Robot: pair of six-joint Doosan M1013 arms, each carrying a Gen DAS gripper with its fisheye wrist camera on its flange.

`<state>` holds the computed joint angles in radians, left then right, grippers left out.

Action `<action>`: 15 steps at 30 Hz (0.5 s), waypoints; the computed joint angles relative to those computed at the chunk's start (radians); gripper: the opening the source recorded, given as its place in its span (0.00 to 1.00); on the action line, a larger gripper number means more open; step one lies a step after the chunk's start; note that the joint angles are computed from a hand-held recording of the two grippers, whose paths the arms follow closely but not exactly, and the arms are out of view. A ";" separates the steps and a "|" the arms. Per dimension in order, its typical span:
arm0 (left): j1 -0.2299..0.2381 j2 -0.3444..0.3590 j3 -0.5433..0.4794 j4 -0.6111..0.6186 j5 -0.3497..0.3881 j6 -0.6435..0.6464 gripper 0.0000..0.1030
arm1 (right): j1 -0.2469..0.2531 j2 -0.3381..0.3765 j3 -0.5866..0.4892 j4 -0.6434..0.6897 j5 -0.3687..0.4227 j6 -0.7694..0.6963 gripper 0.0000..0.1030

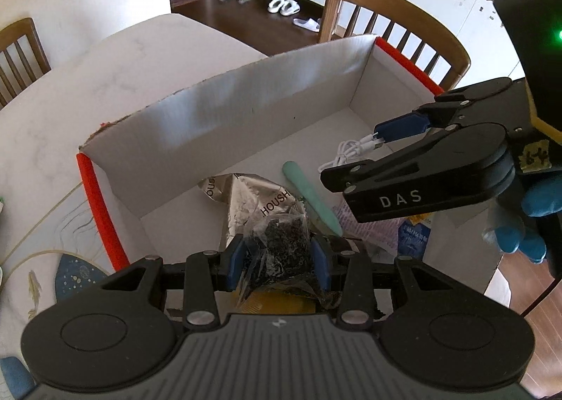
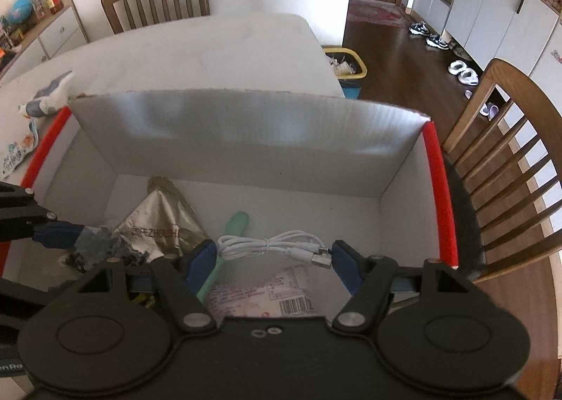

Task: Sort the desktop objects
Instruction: 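Lower both items into the box and open both tools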

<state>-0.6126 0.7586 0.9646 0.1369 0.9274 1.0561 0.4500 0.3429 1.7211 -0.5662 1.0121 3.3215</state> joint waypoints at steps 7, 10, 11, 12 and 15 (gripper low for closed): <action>0.001 0.015 -0.023 -0.014 0.030 0.027 0.38 | -0.007 0.009 -0.005 0.033 -0.001 -0.021 0.70; 0.002 0.019 -0.032 -0.019 0.038 0.030 0.38 | -0.011 0.010 -0.007 0.048 -0.002 -0.031 0.71; 0.002 0.020 -0.034 -0.020 0.041 0.031 0.38 | -0.012 0.010 -0.007 0.050 -0.003 -0.035 0.71; 0.002 0.021 -0.035 -0.020 0.043 0.032 0.38 | -0.013 0.010 -0.007 0.052 -0.004 -0.037 0.71; 0.001 0.019 -0.032 -0.016 0.043 0.032 0.38 | -0.015 0.009 -0.007 0.056 -0.004 -0.040 0.71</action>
<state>-0.6114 0.7773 0.9322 0.1212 0.9702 1.0878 0.4355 0.3519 1.7145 -0.5105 1.0082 3.2811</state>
